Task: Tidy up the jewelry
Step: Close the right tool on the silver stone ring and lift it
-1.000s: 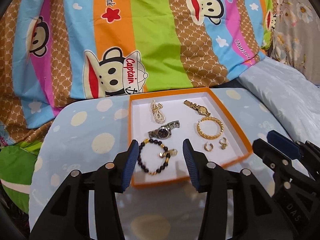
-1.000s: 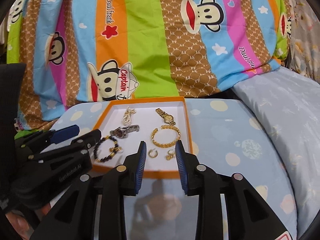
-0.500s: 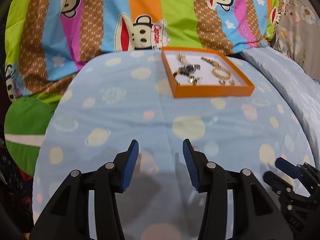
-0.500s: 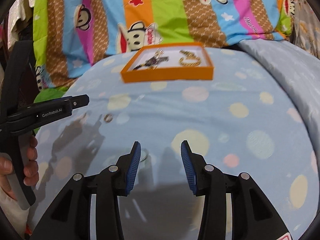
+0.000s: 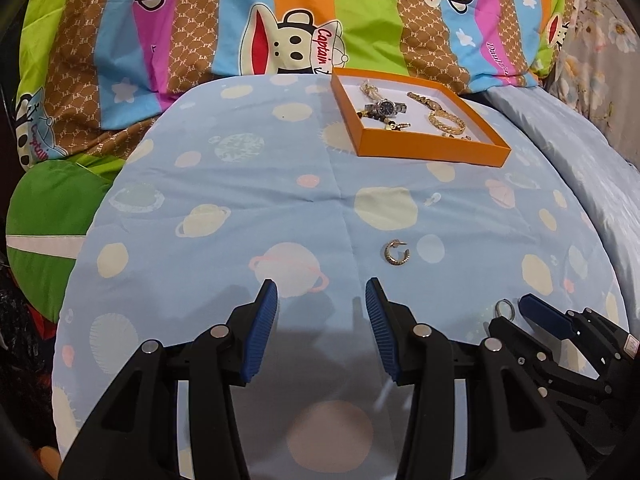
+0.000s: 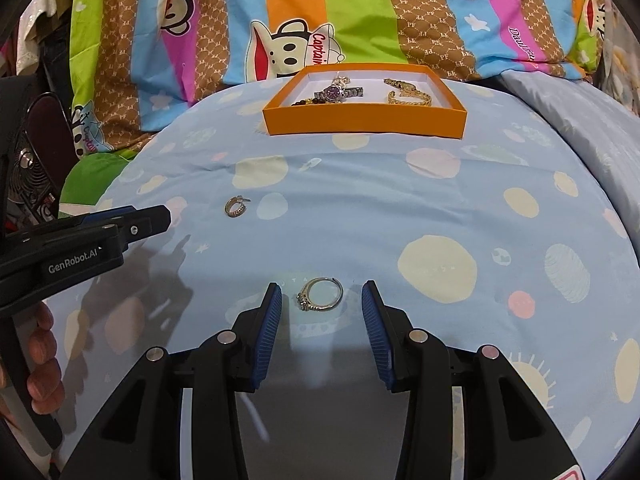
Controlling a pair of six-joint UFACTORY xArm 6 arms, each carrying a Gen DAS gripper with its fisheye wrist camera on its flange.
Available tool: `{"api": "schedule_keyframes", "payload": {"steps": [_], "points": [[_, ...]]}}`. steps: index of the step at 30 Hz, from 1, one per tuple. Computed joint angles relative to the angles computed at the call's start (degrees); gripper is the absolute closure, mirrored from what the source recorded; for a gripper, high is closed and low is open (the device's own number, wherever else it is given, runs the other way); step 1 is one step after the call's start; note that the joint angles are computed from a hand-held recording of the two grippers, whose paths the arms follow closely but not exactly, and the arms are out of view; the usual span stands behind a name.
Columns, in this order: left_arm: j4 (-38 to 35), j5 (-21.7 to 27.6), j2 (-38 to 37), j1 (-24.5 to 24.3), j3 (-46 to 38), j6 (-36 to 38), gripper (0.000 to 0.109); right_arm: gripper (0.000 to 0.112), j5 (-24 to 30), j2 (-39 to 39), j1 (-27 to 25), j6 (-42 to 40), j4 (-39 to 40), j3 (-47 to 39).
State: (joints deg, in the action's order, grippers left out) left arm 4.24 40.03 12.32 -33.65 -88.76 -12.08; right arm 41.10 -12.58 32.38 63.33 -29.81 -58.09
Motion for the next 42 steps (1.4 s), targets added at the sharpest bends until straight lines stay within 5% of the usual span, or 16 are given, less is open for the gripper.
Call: {"api": "schedule_keyframes", "payload": {"steps": [24, 27, 30, 34, 42], "points": [[-0.4, 0.6, 0.1, -0.2, 0.9, -0.6, 0.064, 0.071, 0.3, 0.4, 0.0, -0.3, -0.6, -0.3], [-0.6, 0.7, 0.0, -0.2, 1.0, -0.6, 0.064, 0.074, 0.8, 0.4, 0.2, -0.1, -0.8, -0.5], [-0.6, 0.6, 0.0, -0.2, 1.1, -0.4, 0.064, 0.089, 1.2, 0.2, 0.0, 0.9, -1.0, -0.3], [-0.5, 0.5, -0.1, -0.3, 1.3, -0.5, 0.064, 0.09, 0.8, -0.9, -0.2, 1.6, -1.3, 0.8], [-0.3, 0.7, -0.5, -0.1, 1.5, -1.3, 0.06, 0.091, 9.6, -14.3, 0.6, 7.8, -4.8, 9.7]]}}
